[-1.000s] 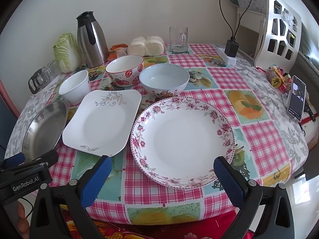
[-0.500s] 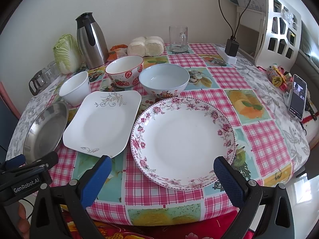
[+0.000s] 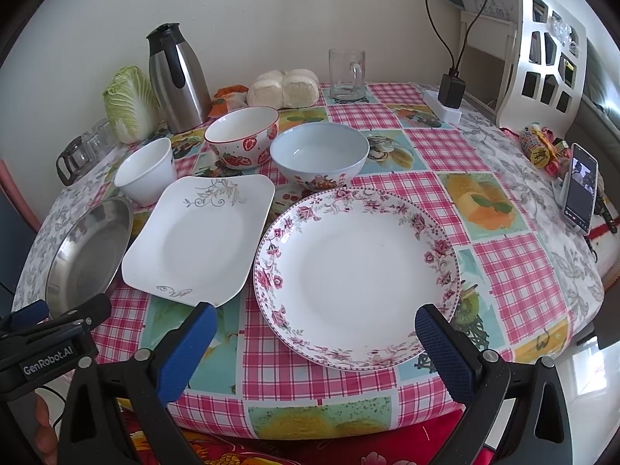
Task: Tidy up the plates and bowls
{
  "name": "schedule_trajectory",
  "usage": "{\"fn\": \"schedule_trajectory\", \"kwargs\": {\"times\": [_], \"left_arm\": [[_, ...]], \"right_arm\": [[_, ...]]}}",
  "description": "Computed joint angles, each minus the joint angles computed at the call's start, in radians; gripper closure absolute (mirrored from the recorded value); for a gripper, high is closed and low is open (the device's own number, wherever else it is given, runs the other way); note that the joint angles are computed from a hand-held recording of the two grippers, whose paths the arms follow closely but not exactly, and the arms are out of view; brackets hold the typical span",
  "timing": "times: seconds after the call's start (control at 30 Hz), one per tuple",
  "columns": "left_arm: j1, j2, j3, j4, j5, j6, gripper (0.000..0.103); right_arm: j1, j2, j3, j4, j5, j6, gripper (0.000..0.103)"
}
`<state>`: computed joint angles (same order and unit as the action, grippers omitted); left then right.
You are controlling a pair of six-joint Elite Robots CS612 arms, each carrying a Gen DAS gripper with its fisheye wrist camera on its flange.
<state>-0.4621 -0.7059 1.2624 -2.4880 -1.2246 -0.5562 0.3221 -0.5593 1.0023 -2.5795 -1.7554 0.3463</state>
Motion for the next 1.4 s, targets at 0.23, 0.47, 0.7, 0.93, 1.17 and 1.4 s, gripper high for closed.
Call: {"fn": "schedule_trajectory", "kwargs": {"times": [0.23,0.47,0.7,0.93,1.17,1.4], "left_arm": [[0.001,0.0,0.0,-0.003,-0.001,0.001,0.0],[0.008,-0.003,0.003,-0.017,-0.006,-0.012,0.0],[0.042,-0.009,0.025,-0.035,-0.044,-0.155,0.0],[0.078,-0.009,0.036,-0.025,-0.062,-0.282,0.0],[0.113,-0.007,0.048,-0.03,-0.069,-0.35,0.0],[0.154,0.002,0.059,-0.055,-0.109,-0.406,0.0]], "right_arm": [[0.001,0.003,-0.004,0.001,0.002,-0.006,0.0],[0.003,0.008,-0.012,0.005,0.0,-0.013,0.0],[0.007,0.033,-0.054,0.012,0.004,-0.018,0.0],[0.014,0.08,-0.133,0.035,0.04,-0.027,0.0],[0.013,0.132,-0.223,0.092,0.123,0.006,0.0],[0.019,0.19,-0.327,0.158,0.169,0.002,0.0]]}}
